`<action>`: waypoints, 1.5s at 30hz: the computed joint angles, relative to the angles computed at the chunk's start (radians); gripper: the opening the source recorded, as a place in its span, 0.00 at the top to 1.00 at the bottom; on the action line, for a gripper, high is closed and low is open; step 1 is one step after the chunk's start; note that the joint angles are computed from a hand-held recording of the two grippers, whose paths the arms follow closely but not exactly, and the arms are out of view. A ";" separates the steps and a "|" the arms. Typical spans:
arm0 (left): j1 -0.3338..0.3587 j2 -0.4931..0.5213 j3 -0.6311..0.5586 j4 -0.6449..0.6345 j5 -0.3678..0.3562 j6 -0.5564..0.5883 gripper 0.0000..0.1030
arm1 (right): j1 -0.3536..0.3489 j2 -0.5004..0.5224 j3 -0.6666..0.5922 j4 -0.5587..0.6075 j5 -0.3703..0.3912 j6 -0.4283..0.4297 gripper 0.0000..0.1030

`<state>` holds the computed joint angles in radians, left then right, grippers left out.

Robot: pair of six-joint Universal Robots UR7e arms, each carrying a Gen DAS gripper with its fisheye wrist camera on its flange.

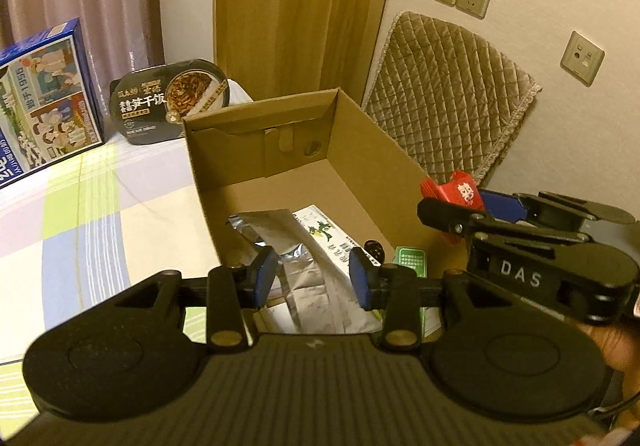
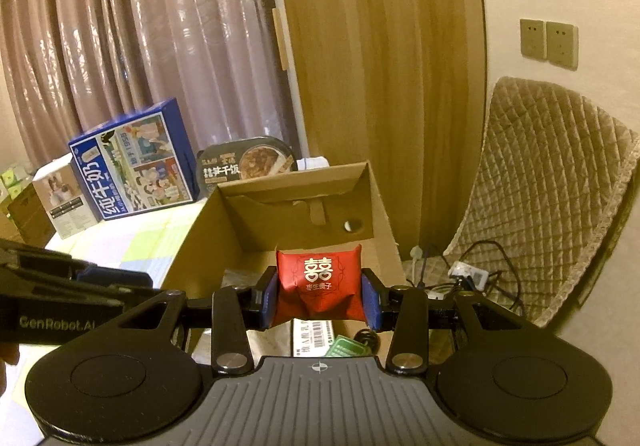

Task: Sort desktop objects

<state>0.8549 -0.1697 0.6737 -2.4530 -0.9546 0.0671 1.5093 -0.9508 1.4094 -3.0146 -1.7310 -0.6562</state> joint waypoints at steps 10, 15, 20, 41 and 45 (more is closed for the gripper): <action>-0.001 -0.080 0.147 -0.090 0.029 -0.017 0.54 | 0.012 0.011 -0.016 -0.023 0.038 0.019 0.35; -0.011 -0.146 0.283 -0.177 0.055 -0.044 0.33 | 0.009 -0.024 0.027 -0.034 0.030 0.042 0.32; -0.036 -0.218 0.447 -0.293 0.092 -0.062 0.12 | 0.001 -0.090 0.113 -0.056 0.026 0.081 0.21; -0.214 -0.489 0.975 -0.437 0.246 -0.336 0.01 | 0.058 -0.453 0.547 -0.095 -0.085 0.063 0.02; -0.255 -0.530 1.041 -0.408 0.296 -0.453 0.01 | 0.082 -0.517 0.616 -0.109 -0.111 0.041 0.02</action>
<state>0.6001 -0.6996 1.7146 -2.8607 -0.6587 -0.3860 1.5913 -1.4680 2.0250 -3.1233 -1.8419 -0.6149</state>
